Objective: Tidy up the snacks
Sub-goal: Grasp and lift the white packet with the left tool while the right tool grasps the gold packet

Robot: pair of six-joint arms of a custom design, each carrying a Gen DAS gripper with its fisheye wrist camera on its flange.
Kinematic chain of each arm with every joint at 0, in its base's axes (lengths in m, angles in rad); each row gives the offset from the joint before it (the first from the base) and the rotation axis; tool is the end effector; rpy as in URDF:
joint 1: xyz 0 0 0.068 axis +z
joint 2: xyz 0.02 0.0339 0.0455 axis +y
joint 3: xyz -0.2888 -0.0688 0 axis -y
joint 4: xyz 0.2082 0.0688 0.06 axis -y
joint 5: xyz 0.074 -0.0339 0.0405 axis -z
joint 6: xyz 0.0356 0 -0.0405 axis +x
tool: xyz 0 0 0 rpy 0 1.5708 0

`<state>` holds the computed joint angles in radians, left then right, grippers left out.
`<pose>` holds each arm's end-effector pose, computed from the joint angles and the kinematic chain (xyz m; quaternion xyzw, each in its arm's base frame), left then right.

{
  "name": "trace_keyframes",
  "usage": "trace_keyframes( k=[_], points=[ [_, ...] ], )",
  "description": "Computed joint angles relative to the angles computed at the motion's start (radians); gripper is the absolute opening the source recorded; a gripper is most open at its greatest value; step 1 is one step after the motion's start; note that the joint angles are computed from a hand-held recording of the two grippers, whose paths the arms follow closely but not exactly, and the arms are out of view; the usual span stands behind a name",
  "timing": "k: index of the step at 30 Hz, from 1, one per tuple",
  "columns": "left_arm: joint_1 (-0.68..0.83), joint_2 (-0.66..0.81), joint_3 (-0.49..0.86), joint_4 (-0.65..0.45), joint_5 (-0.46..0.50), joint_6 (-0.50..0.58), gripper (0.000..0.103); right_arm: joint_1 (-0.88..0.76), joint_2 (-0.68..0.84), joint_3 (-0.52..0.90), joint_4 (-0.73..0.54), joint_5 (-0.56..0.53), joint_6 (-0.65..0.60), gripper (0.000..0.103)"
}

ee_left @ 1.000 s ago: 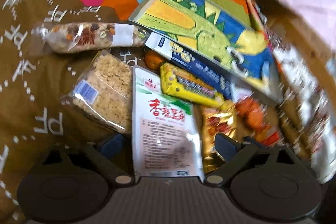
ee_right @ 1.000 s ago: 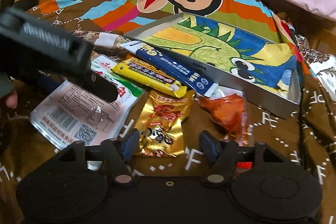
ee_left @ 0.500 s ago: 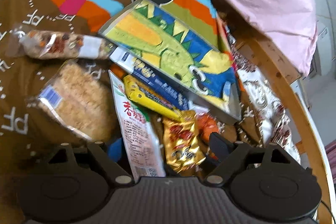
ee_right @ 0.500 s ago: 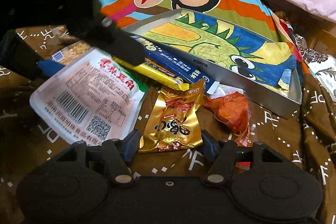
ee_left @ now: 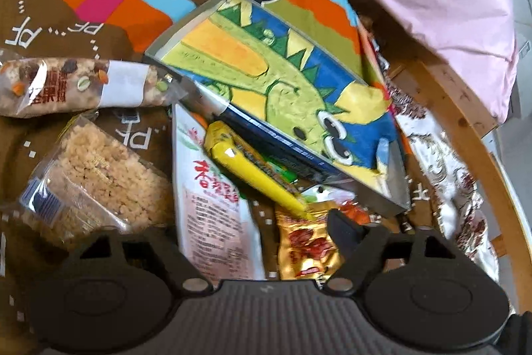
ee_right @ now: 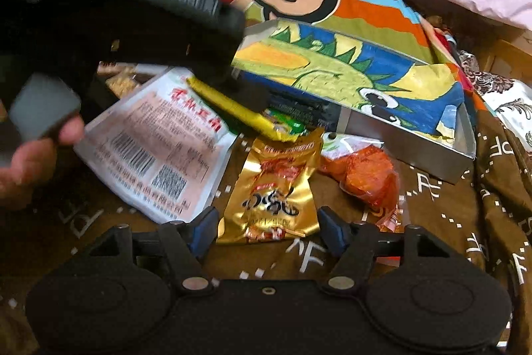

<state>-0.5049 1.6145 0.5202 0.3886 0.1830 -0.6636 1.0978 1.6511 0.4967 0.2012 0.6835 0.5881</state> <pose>0.2283 -0.1336 0.1738 -0.0335 0.9043 -0.2994 0.3024 0.1298 0.2044 0.1524 -0.1277 0.8943 0.0014 0.4289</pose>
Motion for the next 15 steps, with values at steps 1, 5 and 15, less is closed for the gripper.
trace_keyframes(
  k=[1, 5, 15],
  points=[
    [-0.001, 0.008, 0.011, -0.012, -0.007, 0.023, 0.071, -0.002, 0.007, -0.003, 0.017, 0.004, -0.005, 0.071],
    [-0.015, 0.02, 0.033, -0.057, -0.06, 0.055, 0.053, 0.001, 0.038, 0.001, 0.043, 0.025, -0.015, 0.075],
    [-0.104, -0.041, 0.018, -0.142, -0.235, -0.007, 0.018, 0.049, 0.061, 0.056, -0.042, 0.089, -0.05, 0.059]
  ],
)
